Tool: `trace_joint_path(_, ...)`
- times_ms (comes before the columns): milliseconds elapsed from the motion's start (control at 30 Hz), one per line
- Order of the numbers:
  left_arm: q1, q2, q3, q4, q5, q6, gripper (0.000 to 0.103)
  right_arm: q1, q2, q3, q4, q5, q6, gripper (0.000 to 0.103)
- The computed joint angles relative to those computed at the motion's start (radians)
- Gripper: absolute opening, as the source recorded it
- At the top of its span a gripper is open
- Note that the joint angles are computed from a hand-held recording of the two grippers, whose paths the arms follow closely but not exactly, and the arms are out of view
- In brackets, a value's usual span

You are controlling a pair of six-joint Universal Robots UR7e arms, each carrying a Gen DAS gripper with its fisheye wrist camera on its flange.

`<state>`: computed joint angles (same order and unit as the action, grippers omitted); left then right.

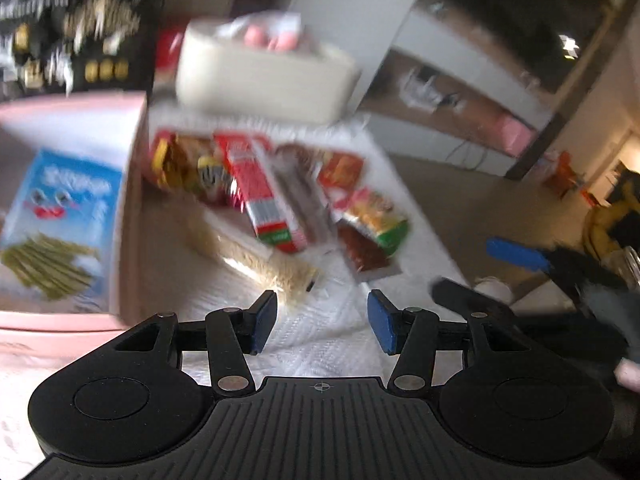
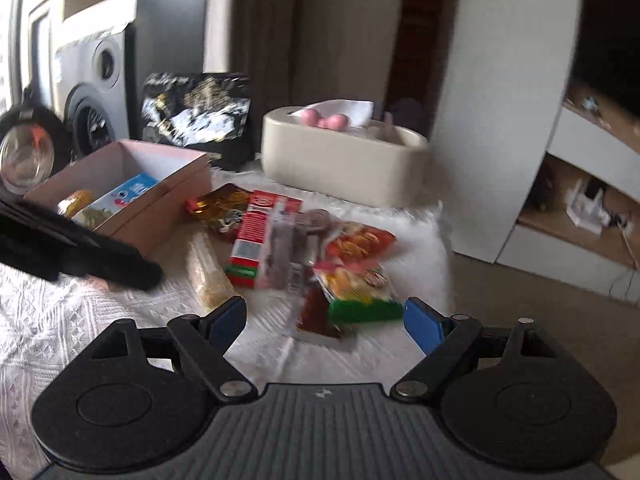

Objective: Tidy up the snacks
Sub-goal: 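Release the bun and seaweed bag into the pink box with both grippers, then grasp the clear grain-stick bag with the left gripper while the right gripper grasps the dark jerky pack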

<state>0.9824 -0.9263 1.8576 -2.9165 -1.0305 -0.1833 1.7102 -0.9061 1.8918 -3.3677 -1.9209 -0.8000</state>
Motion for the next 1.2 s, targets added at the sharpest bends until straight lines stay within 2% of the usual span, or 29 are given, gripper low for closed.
trace_joint_path(67, 0.007, 0.038, -0.038, 0.014, 0.046, -0.044, 0.055, -0.029, -0.007, 0.018, -0.008, 0.029, 0.047, 0.086)
trace_joint_path(100, 0.006, 0.062, -0.059, 0.012, 0.092, -0.044, 0.055, -0.041, -0.007, 0.028, -0.015, 0.043, 0.066, 0.086)
trace_joint_path(200, 0.008, 0.11, -0.1, 0.015, 0.185, -0.034, 0.056, -0.073, 0.0, 0.061, -0.053, 0.079, 0.081, 0.086)
trace_joint_path(300, 0.027, 0.144, -0.14, 0.019, 0.196, -0.031, 0.064, -0.096, 0.01, 0.072, -0.05, 0.087, 0.093, 0.086)
trace_joint_path(467, 0.034, 0.213, -0.203, -0.044, 0.25, 0.032, 0.061, -0.134, -0.018, 0.069, 0.017, 0.156, 0.209, 0.086)
trace_joint_path(567, 0.035, 0.241, -0.234, -0.062, 0.279, 0.064, 0.059, -0.147, -0.023, 0.067, 0.03, 0.183, 0.234, 0.086)
trace_joint_path(700, 0.049, 0.255, -0.264, -0.082, 0.264, 0.083, 0.059, -0.141, -0.014, 0.065, 0.021, 0.171, 0.227, 0.086)
trace_joint_path(767, 0.052, 0.254, -0.258, -0.105, 0.25, 0.118, 0.052, -0.141, -0.014, 0.064, 0.022, 0.169, 0.228, 0.086)
trace_joint_path(833, 0.053, 0.243, -0.233, -0.142, 0.22, 0.147, 0.038, -0.142, -0.016, 0.066, 0.022, 0.173, 0.23, 0.086)
trace_joint_path(867, 0.055, 0.234, -0.216, -0.158, 0.197, 0.16, 0.037, -0.143, -0.017, 0.067, 0.022, 0.175, 0.232, 0.086)
trace_joint_path(1000, 0.063, 0.202, -0.158, -0.181, 0.109, 0.213, 0.035, -0.14, -0.015, 0.066, 0.024, 0.168, 0.231, 0.087)
trace_joint_path(1200, 0.047, 0.151, -0.069, -0.272, 0.054, 0.255, 0.034, -0.135, -0.009, 0.057, 0.034, 0.155, 0.218, 0.088)
